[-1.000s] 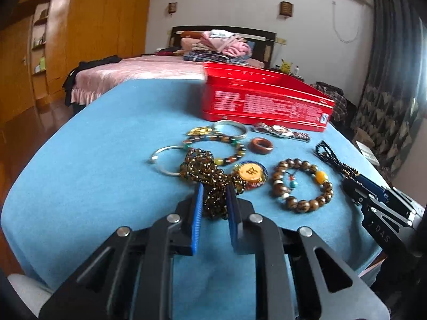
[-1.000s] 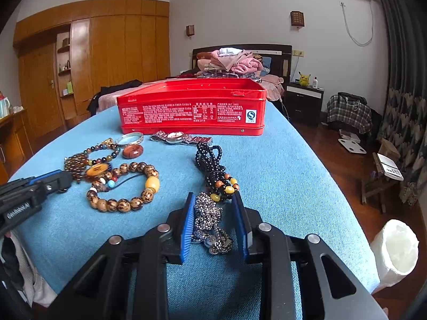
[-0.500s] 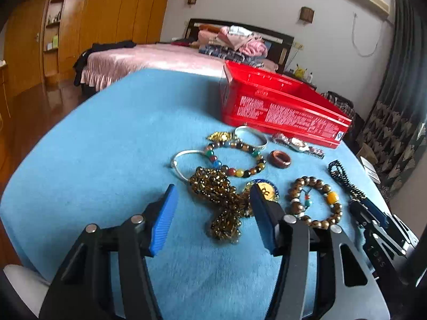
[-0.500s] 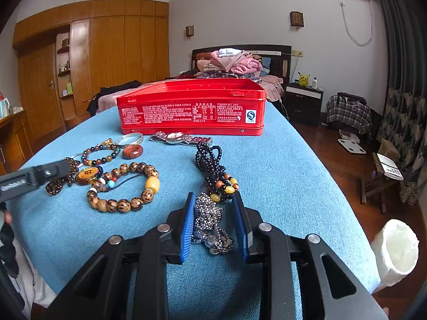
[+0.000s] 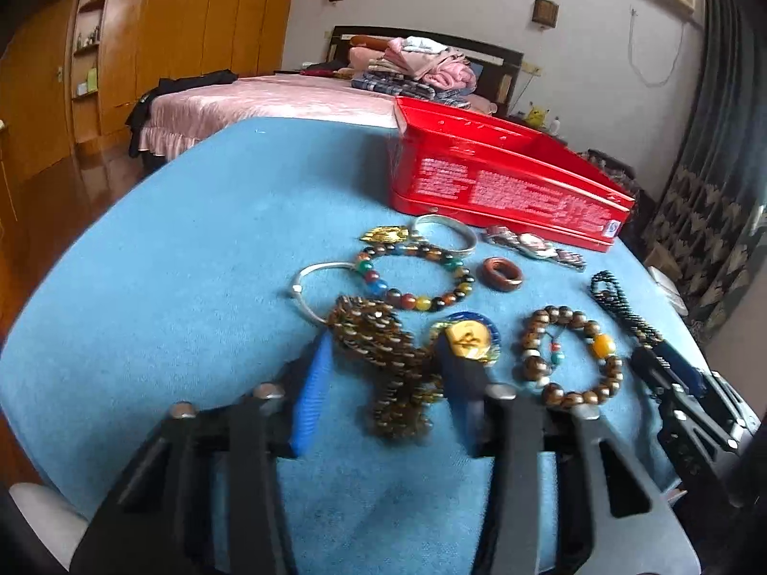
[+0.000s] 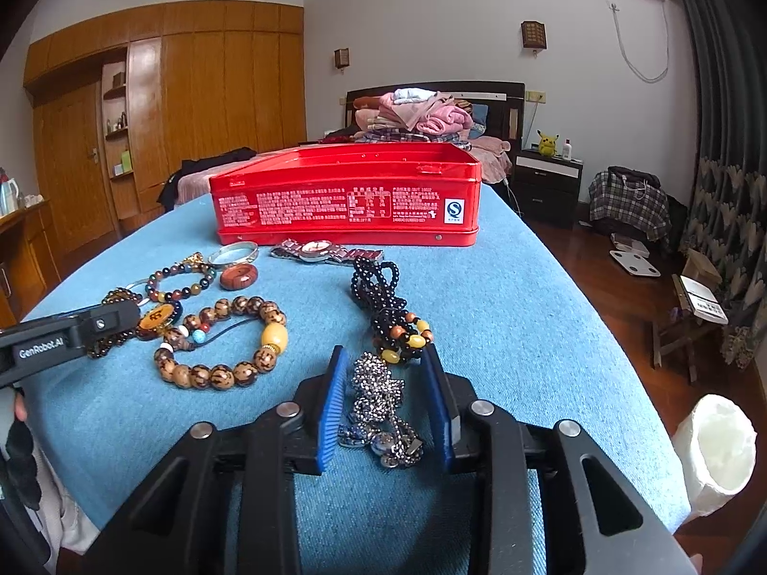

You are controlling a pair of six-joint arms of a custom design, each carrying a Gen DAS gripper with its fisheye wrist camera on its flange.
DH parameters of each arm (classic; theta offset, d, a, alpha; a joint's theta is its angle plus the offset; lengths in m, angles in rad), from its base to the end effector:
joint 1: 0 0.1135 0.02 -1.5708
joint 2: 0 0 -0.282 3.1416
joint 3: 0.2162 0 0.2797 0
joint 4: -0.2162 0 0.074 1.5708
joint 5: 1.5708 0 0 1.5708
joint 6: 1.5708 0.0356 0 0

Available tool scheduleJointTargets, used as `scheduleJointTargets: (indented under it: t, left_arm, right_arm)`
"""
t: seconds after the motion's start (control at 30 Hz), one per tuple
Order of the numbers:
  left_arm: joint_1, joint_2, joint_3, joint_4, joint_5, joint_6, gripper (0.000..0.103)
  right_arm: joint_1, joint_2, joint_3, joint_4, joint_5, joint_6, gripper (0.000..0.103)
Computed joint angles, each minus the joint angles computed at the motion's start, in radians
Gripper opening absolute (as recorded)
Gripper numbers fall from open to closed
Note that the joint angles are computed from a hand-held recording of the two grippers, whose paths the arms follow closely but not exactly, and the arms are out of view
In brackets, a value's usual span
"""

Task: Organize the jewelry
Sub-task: 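Close the right tool on the silver chain while the left tool grips the gold chain, lift both, then carry both chains over the red tin and open both tools to drop them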

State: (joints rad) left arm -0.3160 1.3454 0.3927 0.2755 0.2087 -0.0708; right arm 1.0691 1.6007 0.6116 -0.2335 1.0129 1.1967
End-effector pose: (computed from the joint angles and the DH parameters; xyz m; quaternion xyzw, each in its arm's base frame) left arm 0.2344 -0.0844 0.1323 0.1544 0.8847 -0.1748 0.4037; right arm 0.1517 0.2137 0.1128 0.1388 0.8541 -0.0654 0.4969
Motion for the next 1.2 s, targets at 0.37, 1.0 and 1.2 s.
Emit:
scheduleJointTargets:
  t: [0.37,1.0,1.2]
  left_arm:
    - [0.018,-0.046,-0.041,0.025,0.093,-0.016,0.016]
    - [-0.044,-0.164,0.064,-0.013,0.142,-0.107,0.015]
    - [-0.094,-0.045,0.236,0.029,0.119,-0.154,0.015]
  right_arm:
    - [-0.015,-0.027,-0.028,0.099,-0.045,-0.074,0.017]
    - [-0.054,-0.321,-0.022,0.118,-0.006,-0.337,0.016]
    - [-0.235,-0.396,0.012,0.244,-0.116,-0.582,0.016]
